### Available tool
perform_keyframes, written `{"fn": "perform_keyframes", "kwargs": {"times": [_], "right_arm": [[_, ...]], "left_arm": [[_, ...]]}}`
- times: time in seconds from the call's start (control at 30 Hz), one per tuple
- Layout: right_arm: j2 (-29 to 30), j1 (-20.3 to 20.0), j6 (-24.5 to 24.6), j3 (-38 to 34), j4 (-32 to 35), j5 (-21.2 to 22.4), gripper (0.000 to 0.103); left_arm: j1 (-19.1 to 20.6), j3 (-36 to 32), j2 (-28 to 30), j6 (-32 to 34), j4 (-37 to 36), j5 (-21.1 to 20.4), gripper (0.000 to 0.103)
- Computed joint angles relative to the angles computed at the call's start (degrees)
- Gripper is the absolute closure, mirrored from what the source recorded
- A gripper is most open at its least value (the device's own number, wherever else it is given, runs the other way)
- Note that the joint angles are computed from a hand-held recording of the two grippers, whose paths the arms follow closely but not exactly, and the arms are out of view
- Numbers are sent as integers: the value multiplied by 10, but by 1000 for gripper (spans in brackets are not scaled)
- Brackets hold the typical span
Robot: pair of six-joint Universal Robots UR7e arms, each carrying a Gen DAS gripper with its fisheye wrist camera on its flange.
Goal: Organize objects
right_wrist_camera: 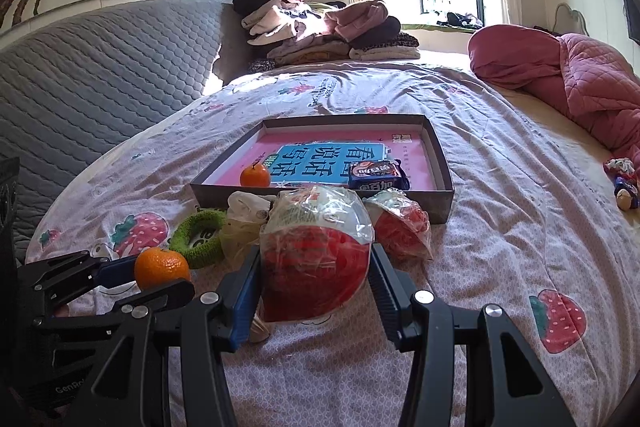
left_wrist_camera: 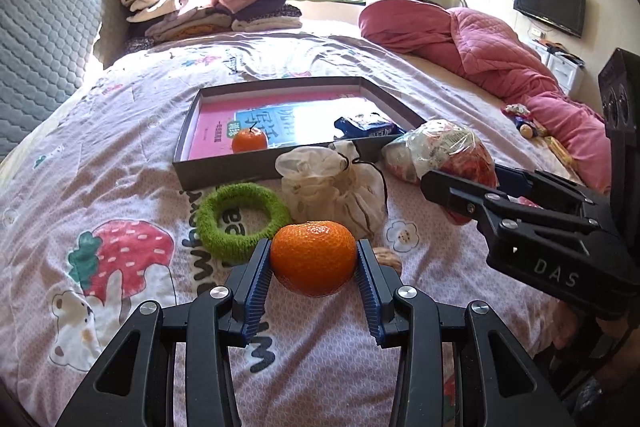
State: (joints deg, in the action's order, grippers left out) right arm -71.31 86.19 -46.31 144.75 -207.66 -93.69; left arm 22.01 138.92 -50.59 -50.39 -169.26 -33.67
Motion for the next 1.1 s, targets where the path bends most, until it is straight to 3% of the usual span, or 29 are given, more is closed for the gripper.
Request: {"fn": "perform_keyframes", "kwargs": {"times": [0.63, 1.1], "right_arm": [[4, 7, 0, -17, 11, 10, 52], [8, 32, 2, -52, 14, 15, 52]], "left_arm": [[34, -30, -4, 66, -37, 11, 61], [59, -75, -4, 166, -87, 44, 61]]}}
